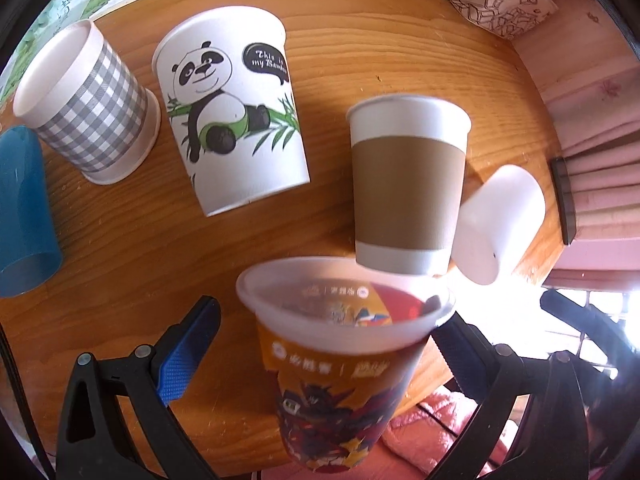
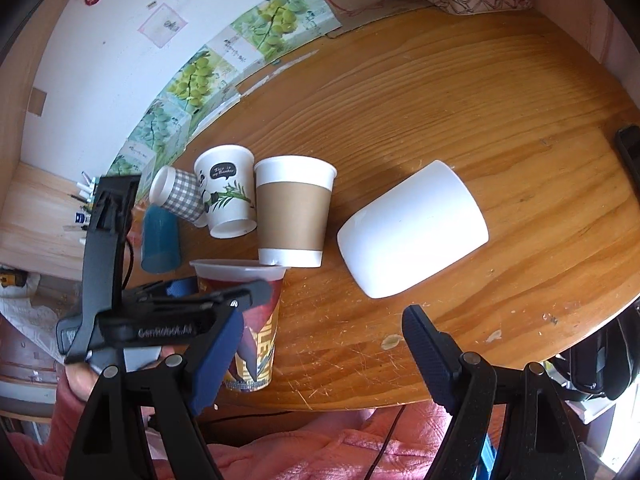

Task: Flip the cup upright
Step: 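Close the left gripper on the printed cup while the right gripper holds it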

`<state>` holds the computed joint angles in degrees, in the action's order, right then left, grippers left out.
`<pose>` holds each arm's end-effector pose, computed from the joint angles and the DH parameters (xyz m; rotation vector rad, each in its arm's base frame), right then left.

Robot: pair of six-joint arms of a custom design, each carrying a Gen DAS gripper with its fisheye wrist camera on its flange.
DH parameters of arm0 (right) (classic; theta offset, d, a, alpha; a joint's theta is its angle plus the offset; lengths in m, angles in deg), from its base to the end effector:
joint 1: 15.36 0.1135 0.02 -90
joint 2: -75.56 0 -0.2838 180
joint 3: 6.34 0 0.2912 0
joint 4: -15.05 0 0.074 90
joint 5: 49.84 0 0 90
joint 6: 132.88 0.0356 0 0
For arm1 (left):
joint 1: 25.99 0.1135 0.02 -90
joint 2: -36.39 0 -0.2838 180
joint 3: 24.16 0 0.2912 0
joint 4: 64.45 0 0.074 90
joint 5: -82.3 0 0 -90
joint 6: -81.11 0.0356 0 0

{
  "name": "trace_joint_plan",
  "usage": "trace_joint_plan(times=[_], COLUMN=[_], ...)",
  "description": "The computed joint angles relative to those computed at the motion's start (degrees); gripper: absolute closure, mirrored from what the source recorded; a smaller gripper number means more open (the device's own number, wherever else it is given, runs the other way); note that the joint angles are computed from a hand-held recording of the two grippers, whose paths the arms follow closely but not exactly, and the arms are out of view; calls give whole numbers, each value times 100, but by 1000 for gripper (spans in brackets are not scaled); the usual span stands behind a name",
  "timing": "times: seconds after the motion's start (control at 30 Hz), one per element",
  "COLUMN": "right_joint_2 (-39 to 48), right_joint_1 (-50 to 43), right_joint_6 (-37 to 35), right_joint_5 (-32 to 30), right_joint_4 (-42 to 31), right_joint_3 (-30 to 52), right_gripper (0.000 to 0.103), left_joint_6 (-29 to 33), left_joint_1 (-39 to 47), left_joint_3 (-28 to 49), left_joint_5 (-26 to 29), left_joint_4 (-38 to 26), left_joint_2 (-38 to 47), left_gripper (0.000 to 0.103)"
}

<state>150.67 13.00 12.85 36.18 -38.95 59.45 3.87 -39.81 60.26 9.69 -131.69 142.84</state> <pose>0.2484 0.1369 0.2428 0.6391 2.7220 0.5162 0.3584 -0.0991 0.1685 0.7146 3.0122 -0.4736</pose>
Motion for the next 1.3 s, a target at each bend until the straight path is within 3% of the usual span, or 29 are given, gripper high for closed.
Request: trace_joint_plan(times=[0.27, 0.57, 0.8, 1.1, 1.3], right_joint_2=[-272, -429, -463, -523, -591], right_joint_1=[130, 417, 623, 1151, 1399], right_joint_6=[-324, -404, -292, 123, 402], right_joint_5=[16, 279, 454, 853, 1019], right_joint_4=[310, 271, 283, 278, 250], right_joint_3=[-215, -183, -146, -97, -140], right_gripper=[21, 21, 21, 21, 21], left_joint_6=[-256, -157, -100, 194, 224], left_joint_1=[104, 258, 269, 314, 117], left_joint_3=[144, 323, 310, 195, 11], left_joint_5=[244, 465, 662, 820, 626], left_joint_4=[-16, -128, -108, -100, -87], left_joint_2=[117, 55, -234, -576, -628], left_gripper=[2, 12, 21, 21, 20])
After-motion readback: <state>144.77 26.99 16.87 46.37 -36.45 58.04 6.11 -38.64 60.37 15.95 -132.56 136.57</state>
